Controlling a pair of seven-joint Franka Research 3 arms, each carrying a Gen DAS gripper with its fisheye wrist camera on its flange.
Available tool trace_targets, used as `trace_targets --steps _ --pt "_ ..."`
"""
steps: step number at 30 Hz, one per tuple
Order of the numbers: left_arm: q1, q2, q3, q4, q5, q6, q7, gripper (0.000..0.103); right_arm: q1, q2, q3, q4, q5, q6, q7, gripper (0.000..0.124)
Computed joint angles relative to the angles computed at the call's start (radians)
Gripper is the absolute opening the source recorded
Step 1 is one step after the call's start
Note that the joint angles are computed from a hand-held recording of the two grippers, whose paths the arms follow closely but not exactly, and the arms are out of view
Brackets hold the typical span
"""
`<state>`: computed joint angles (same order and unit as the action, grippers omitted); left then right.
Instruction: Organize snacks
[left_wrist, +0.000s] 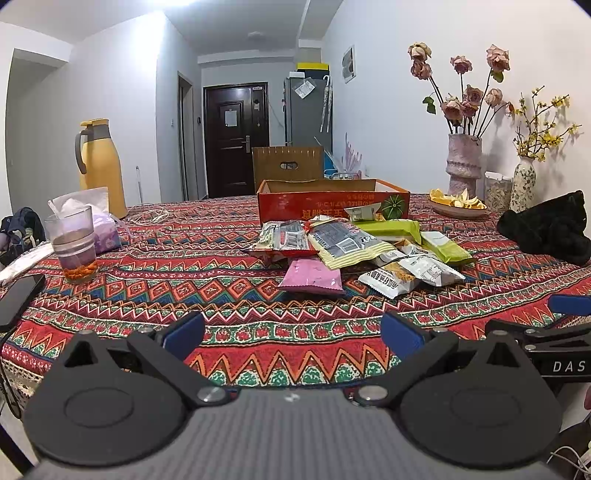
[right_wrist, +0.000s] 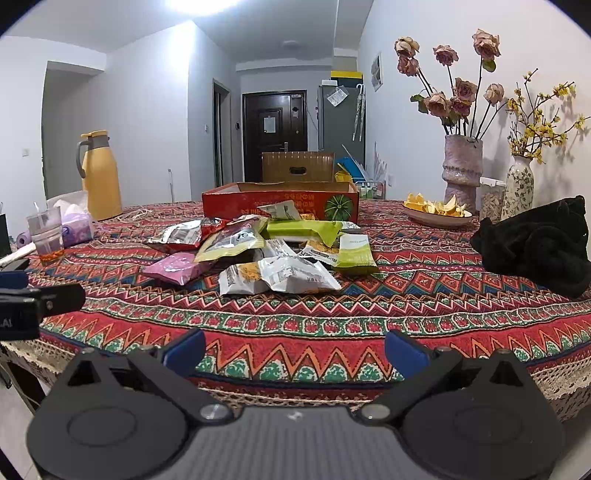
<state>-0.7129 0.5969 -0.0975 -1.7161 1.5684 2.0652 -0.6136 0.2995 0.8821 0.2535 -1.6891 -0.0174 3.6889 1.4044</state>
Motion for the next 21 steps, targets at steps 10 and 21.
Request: trace_targets --steps 10,21 --pt "0.0 0.006 0.002 0.009 -0.007 0.003 0.007 0.103 0.0 0.003 -0.001 0.001 -0.001 0.004 0.001 0.103" --pt "0.0 0.0 0.003 0.004 -0.008 0.003 0.008 0.103 0.006 0.003 -0.006 0.005 0.009 0.0 -0.004 0.103"
